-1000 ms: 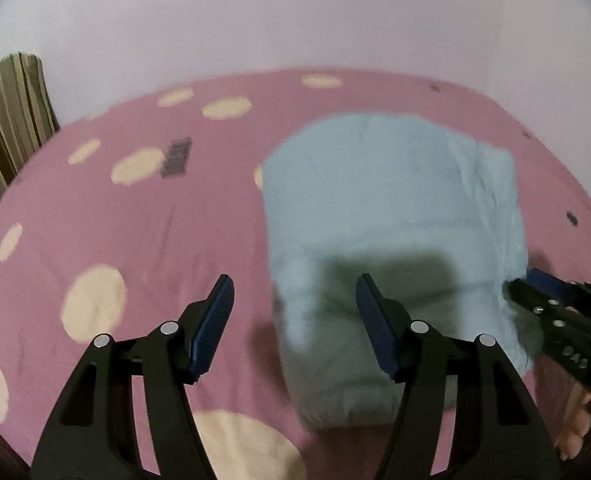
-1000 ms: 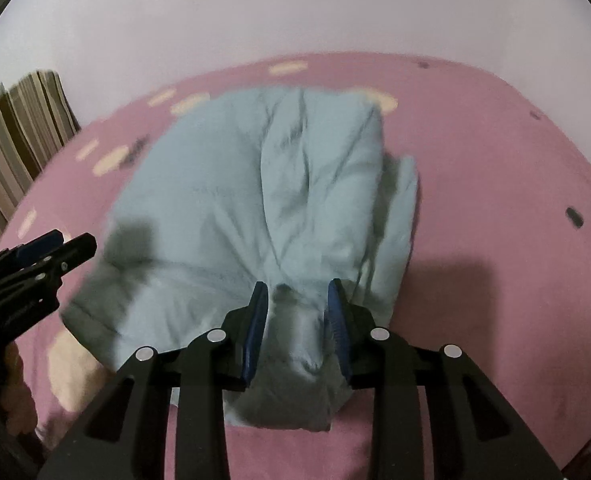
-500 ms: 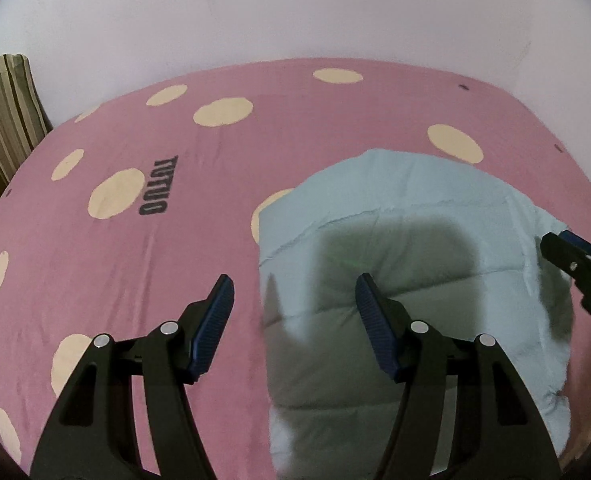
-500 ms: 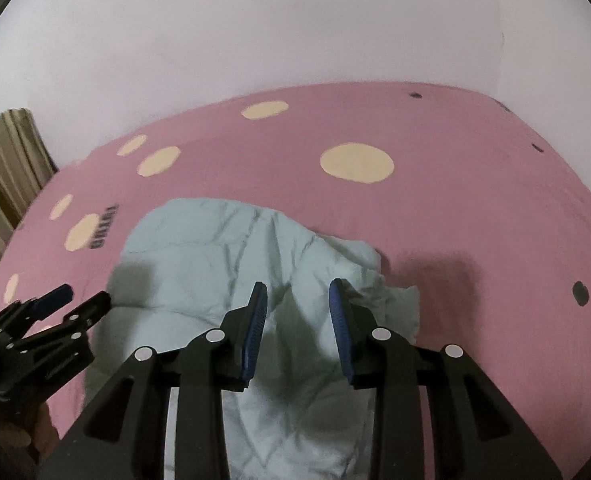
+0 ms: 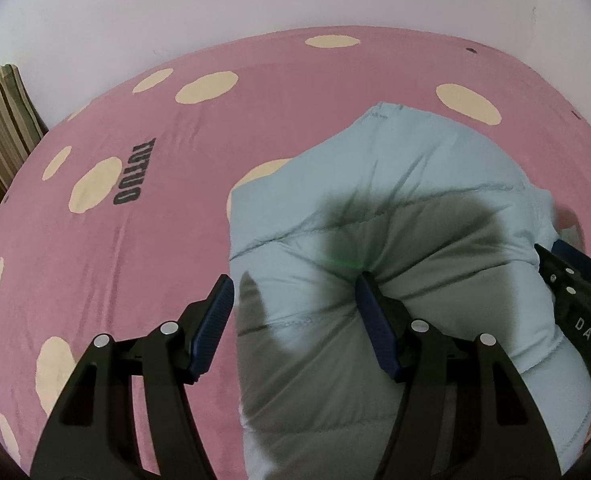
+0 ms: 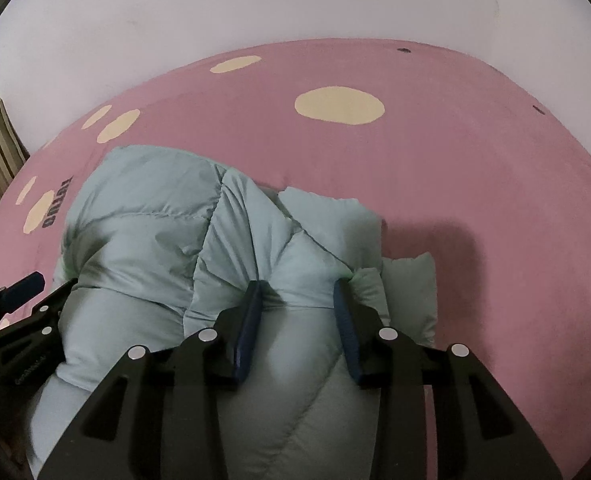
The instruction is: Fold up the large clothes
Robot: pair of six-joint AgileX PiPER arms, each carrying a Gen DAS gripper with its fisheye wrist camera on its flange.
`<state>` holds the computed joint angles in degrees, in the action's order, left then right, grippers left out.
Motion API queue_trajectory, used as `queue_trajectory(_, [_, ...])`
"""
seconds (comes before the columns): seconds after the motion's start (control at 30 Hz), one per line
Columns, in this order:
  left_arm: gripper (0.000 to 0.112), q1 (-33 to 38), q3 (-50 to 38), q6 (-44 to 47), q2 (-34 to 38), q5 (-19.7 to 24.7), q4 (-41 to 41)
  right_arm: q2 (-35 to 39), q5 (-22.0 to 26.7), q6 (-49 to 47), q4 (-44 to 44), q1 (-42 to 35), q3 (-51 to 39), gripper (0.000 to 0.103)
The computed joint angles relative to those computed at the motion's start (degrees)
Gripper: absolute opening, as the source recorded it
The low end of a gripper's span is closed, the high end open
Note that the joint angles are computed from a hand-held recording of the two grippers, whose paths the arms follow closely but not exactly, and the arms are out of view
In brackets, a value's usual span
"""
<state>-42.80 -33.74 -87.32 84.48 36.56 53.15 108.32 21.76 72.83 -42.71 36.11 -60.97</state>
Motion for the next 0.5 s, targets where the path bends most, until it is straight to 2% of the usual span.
queue_trajectory(0.23, [0.063,1.86,1.34,-3.39,1.54,-4.09,2.58,0.94,-0.35,6.73,-6.17,0.60,0.62,0.038])
queue_trajectory(0.5, [0.063,1.44,3.07,-9.84,2.21,-5.13,8.25,1.28,-0.77,13.97,-12.98,1.23,1.57,0.038])
